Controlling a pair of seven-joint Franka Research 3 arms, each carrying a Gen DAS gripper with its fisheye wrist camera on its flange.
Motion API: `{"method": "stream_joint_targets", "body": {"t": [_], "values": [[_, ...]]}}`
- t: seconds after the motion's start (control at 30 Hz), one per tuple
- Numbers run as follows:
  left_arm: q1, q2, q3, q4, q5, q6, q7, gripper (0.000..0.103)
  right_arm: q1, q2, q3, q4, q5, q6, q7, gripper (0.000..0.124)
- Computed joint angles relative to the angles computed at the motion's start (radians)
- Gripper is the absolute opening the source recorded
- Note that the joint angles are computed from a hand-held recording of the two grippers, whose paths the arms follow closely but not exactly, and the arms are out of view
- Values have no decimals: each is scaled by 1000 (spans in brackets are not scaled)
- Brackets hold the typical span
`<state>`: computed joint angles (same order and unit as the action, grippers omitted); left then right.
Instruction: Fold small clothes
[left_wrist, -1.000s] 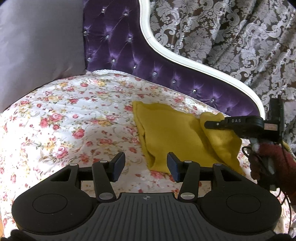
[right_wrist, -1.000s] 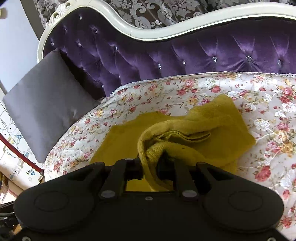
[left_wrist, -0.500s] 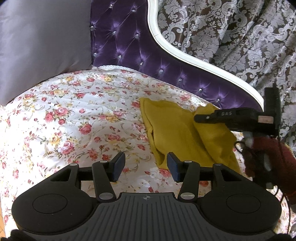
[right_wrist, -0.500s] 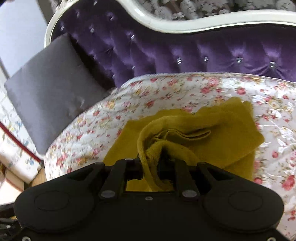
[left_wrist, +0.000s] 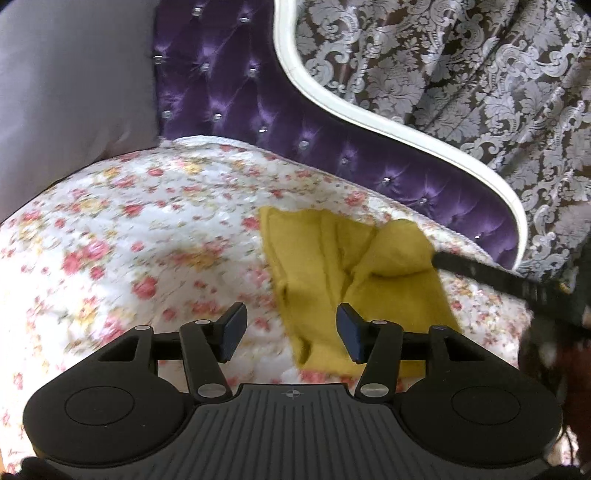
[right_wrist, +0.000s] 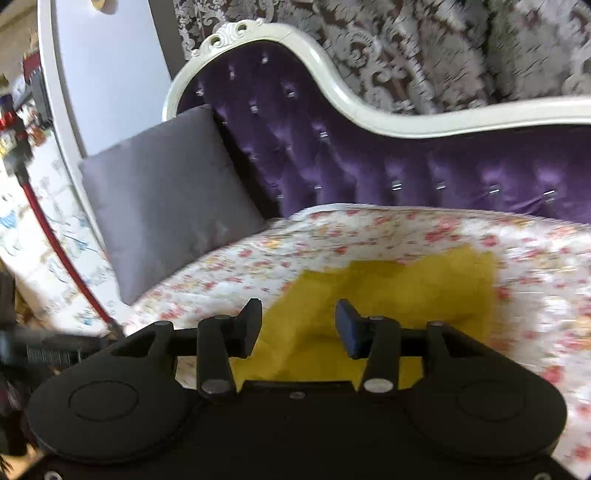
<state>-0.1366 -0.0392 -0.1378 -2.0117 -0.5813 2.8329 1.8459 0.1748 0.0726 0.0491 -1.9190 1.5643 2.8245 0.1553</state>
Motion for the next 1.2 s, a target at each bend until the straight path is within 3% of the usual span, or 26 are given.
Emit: {"method": "stream_joint_targets", "body": {"t": [0.1, 0.2, 0.37, 0.47, 0.53, 0.67, 0.73, 0.97, 1.2], "values": [[1, 44, -10, 62, -9, -28, 17, 52, 4, -11, -2, -26, 30, 78, -21, 56], [10, 76, -31, 102, 11, -42, 19, 52, -18, 23, -23, -10, -108, 28, 189, 57], [23, 99, -56, 121, 40, -59, 2, 52, -48, 193, -37, 179, -484, -72, 564, 59], [27, 107, -61, 127, 75, -74, -27, 52, -61, 301, -15, 331, -585, -79, 614, 59], [32, 107, -63, 126, 87, -83, -32, 52, -108, 346, 55, 406, -528, -72, 513, 59], [38, 111, -62, 129, 117, -96, -55, 52, -213, 332, 200, 416, -256, -77, 211, 59], [42, 113, -62, 131, 126, -99, -62, 52, -222, 280, 202, 357, -159, -92, 121, 59], [63, 161, -75, 207, 87, -128, -54, 53, -137, 61, 147, 57, -83, -41, -169, 59], [82, 252, -101, 347, 107, -178, -75, 54, -21, 1, 97, -62, -89, -18, -293, 59]]}}
